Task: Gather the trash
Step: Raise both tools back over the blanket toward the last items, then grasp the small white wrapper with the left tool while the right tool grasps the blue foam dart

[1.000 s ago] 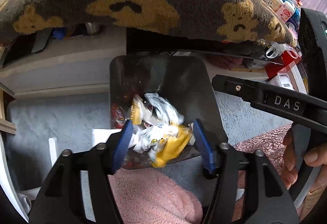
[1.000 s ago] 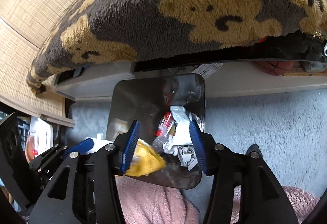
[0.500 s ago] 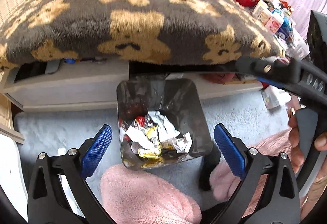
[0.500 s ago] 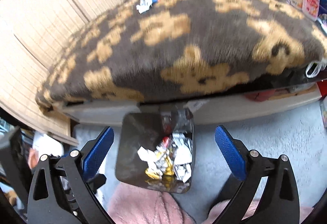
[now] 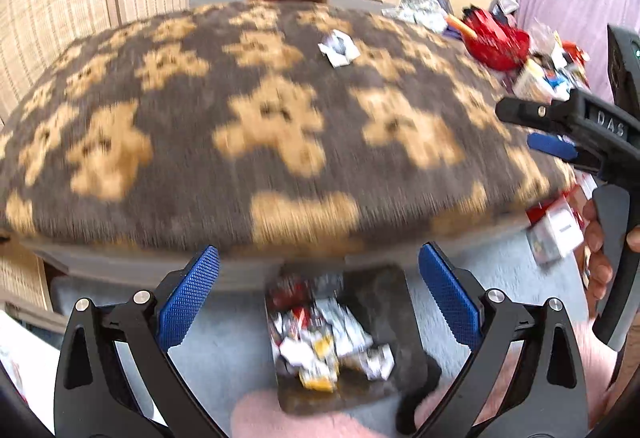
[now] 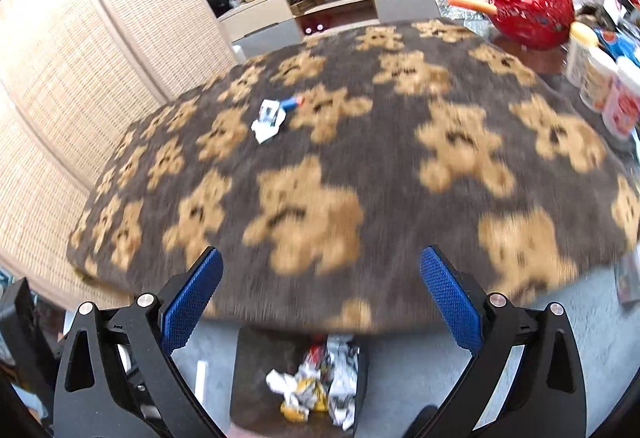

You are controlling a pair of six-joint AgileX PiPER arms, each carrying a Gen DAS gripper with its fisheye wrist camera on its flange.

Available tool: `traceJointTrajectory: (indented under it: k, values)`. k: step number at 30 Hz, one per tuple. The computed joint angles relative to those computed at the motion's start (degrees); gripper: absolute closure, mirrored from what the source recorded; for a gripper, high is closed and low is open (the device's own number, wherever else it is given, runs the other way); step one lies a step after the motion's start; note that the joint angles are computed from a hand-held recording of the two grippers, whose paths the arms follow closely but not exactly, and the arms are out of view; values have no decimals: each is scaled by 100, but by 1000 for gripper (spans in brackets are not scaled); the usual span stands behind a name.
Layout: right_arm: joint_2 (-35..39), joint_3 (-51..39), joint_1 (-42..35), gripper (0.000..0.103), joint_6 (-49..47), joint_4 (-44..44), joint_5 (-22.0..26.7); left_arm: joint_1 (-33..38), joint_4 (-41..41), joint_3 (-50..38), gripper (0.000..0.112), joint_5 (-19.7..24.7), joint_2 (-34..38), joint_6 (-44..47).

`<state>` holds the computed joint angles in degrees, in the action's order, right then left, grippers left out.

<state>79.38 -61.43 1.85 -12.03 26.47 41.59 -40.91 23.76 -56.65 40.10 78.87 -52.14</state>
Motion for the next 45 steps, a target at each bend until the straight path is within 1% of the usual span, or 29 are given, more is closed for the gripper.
traceJointTrajectory:
  k: [5,9,11,12,15,16,18,21,26,29,30,32,33,34,35,36,40,41,43,45]
  values:
    - [1121,-1245,97,4,460,-470,-59,606,-12,-908,18,-248,806,606]
    - [1898,-2155,54,4,719,-699,110,1090,-741,-2125,18,-308,1766,1693]
    - [2302,-2658,20,4,748,-737,226,1226,-994,-2776,18,-194,2250,2049]
    - [2525,-2943,-19,4,712,-662,298,1238,-1018,-2957,18,-168,2399,2095]
    - [2977,-3522,-106,4,692,-559,370,1333,-1262,-3905,20,45,3107,2486]
    - [3108,-3710,-120,4,733,-583,404,1363,-1314,-4296,23,116,3399,2590]
    - [3378,-4088,-156,4,823,-655,495,1396,-1354,-4748,26,225,3736,2679]
    - [3813,-4678,-208,4,943,-804,685,1511,-1628,-5765,31,578,4438,2975]
    - [4163,-5180,-252,4,1041,-877,796,1502,-1744,-7007,33,1097,5232,3289]
    - [4287,-5365,-242,4,1085,-930,804,1503,-1767,-7641,39,1396,5628,3357]
    - [4303,-5383,-235,4,1069,-921,789,1521,-1777,-7776,44,1448,5727,3356]
    - [4327,-5406,-205,4,1070,-962,772,1595,-1926,-7961,69,1553,5872,3449]
    - [4348,-5433,-183,4,1085,-999,776,1635,-2022,-8008,73,1612,5911,3505]
    - [4395,-5502,-153,4,1109,-1036,813,1691,-2135,-7873,78,1539,5852,3577]
    - [4433,-5555,-132,4,1118,-1036,836,1724,-2197,-7669,86,1412,5745,3648]
    - [4451,-5575,-109,4,1110,-1008,828,1755,-2233,-7481,90,1308,5635,3716]
    - [4569,-5694,106,4,1082,-871,777,1906,-2120,-6623,93,813,5065,3777]
    - [4622,-5766,173,6,1090,-859,810,1943,-2055,-6527,93,782,4984,3768]
    - [4786,-6007,335,14,1051,-817,930,2040,-1938,-6299,93,707,4809,3750]
    - [4976,-6291,503,32,918,-801,1086,2138,-1910,-6137,93,664,4692,3757]
